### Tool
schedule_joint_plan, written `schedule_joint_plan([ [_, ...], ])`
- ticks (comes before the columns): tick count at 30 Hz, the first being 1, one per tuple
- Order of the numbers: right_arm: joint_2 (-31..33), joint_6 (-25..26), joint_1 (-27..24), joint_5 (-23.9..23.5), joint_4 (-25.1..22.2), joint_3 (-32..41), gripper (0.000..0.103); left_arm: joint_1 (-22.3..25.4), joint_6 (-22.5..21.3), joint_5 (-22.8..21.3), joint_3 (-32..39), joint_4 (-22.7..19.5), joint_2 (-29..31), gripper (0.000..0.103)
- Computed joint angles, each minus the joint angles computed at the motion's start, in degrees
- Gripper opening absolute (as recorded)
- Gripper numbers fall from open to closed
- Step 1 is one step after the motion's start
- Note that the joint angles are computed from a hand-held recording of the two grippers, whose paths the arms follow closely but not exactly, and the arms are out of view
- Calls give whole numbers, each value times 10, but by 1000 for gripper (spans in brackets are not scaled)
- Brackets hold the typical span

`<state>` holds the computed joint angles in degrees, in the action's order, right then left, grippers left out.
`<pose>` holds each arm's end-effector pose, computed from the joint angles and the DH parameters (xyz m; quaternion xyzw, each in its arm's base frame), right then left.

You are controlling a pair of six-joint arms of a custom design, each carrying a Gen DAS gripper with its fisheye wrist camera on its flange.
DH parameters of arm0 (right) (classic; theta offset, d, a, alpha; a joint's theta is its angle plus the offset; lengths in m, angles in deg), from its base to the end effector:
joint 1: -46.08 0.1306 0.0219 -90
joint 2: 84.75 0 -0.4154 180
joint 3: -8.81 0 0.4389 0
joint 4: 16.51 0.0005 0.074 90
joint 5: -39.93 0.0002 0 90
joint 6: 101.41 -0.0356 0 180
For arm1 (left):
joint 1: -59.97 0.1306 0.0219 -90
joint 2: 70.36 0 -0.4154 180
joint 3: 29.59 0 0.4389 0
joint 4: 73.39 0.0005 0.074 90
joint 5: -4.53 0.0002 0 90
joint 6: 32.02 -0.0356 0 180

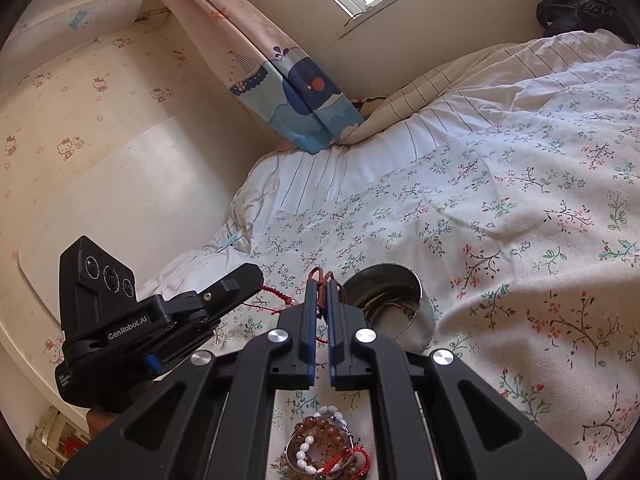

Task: Organize jewelry
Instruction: 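Lift both pieces over the silver tin and open both grippers inside it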

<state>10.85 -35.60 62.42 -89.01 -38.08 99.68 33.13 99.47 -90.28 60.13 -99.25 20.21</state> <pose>0.5609 0.1872 0.4626 -0.1207 0.8110 0.4379 0.3687 0.5031 -0.2518 0.4901 -0.1303 0.8408 -0.2648 0.4538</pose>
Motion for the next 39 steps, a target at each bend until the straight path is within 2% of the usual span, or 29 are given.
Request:
schedule_joint_plan([
  [3,16,-3,4,12,-1,15,6,5,-2,7,12,-8,16,4],
  [5,30,5,10,29,-10,29,6,11,-2,12,32,-39,39,4],
  [8,53,30,23,65,-37,53,6,18,16,-11,49,-85,59,6],
  [10,78,39,29,50,-76,80,6,23,31,-20,43,-89,54,17],
  [11,89,41,31,40,-96,91,8,24,35,-32,38,-86,49,31],
  [12,91,42,33,41,-99,91,19,25,39,-46,32,-82,43,45],
  [13,89,45,33,41,-95,88,28,25,44,-60,26,-78,37,49],
  [16,76,33,29,43,-69,75,28,29,53,-65,17,-72,27,51],
  [19,71,12,21,50,-54,68,29,24,43,-92,29,-101,33,54],
  [20,71,9,19,53,-54,67,29,20,36,-106,36,-113,37,58],
  [22,76,17,19,55,-71,75,32,11,21,-145,50,-138,45,67],
  [24,80,48,26,80,-99,85,33,4,5,-173,57,-153,48,76],
  [27,75,76,34,120,-101,83,34,-1,-6,-195,65,-164,52,81],
  [30,64,57,27,139,-78,70,47,-1,-10,-201,70,-177,56,81],
  [34,64,31,13,176,-79,68,47,-1,-6,-208,75,-193,60,83],
  [39,74,14,3,172,-92,73,48,-1,-8,-214,77,-202,63,86],
])
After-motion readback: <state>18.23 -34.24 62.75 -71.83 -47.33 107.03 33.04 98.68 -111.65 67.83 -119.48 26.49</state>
